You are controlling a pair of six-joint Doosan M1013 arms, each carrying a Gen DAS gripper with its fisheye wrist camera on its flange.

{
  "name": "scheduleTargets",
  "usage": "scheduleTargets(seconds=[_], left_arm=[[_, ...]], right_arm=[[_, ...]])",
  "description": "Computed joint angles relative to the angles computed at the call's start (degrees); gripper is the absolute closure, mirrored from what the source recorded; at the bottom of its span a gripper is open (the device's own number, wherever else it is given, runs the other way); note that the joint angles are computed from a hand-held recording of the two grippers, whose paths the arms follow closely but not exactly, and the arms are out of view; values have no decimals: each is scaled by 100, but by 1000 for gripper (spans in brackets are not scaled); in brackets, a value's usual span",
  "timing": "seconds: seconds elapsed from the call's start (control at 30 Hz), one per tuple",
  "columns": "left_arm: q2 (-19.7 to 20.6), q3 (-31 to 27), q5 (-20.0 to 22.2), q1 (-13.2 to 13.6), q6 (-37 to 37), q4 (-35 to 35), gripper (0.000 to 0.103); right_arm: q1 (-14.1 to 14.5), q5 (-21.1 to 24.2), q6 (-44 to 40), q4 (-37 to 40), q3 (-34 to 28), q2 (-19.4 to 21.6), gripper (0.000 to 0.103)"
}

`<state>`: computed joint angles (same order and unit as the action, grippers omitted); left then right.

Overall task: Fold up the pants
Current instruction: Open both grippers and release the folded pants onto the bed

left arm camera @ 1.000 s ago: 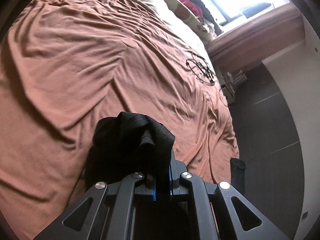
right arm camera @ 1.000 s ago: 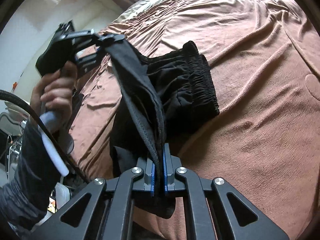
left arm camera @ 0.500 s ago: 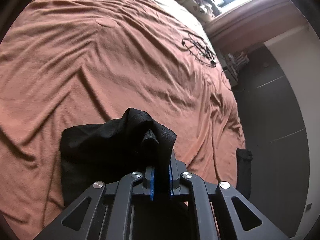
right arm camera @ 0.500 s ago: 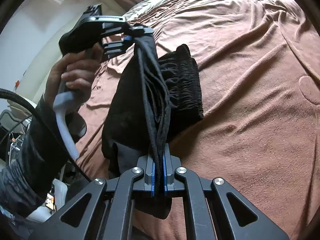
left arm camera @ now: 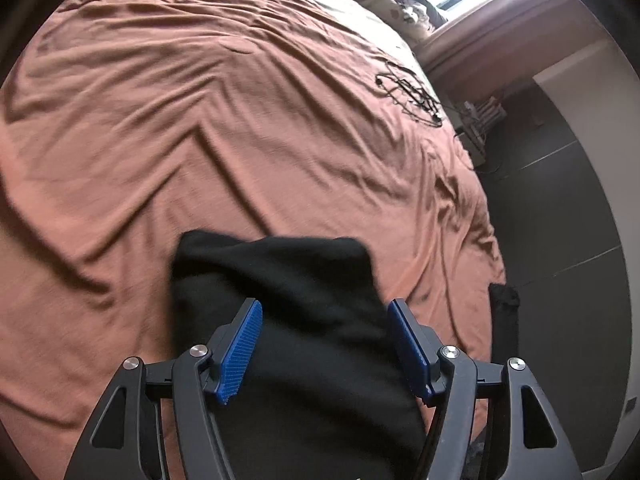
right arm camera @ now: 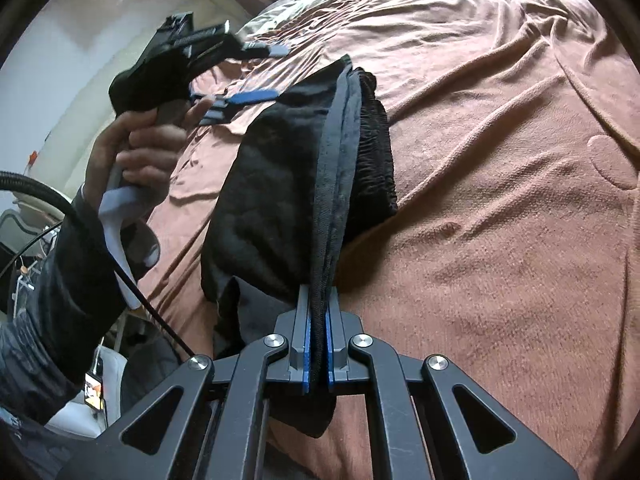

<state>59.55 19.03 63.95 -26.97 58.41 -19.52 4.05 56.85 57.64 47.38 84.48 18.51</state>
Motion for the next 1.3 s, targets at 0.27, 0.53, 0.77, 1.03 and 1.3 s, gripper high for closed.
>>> scheduleTargets(seconds=[0.27, 0.53, 0.77, 1.03, 1.3], left_arm=[[-921, 1845, -565, -5, 195, -23, 36], [-1450, 2985, -1066, -18, 320, -396, 36], [-1704, 3596, -1405, -33, 491, -924, 36], [-1879, 4091, -1749, -14, 784, -1730, 44], [-1854, 4136, -1660, -44, 862, -2018, 48]], right_arm=[[77, 59, 488, -595, -76, 18, 99], [2, -174, 634, -502, -86, -71, 48], [-25, -230, 581, -375, -276, 74, 48], [140, -104, 740, -687, -854, 522, 48], [218, 65, 733, -657, -1223, 831, 48]])
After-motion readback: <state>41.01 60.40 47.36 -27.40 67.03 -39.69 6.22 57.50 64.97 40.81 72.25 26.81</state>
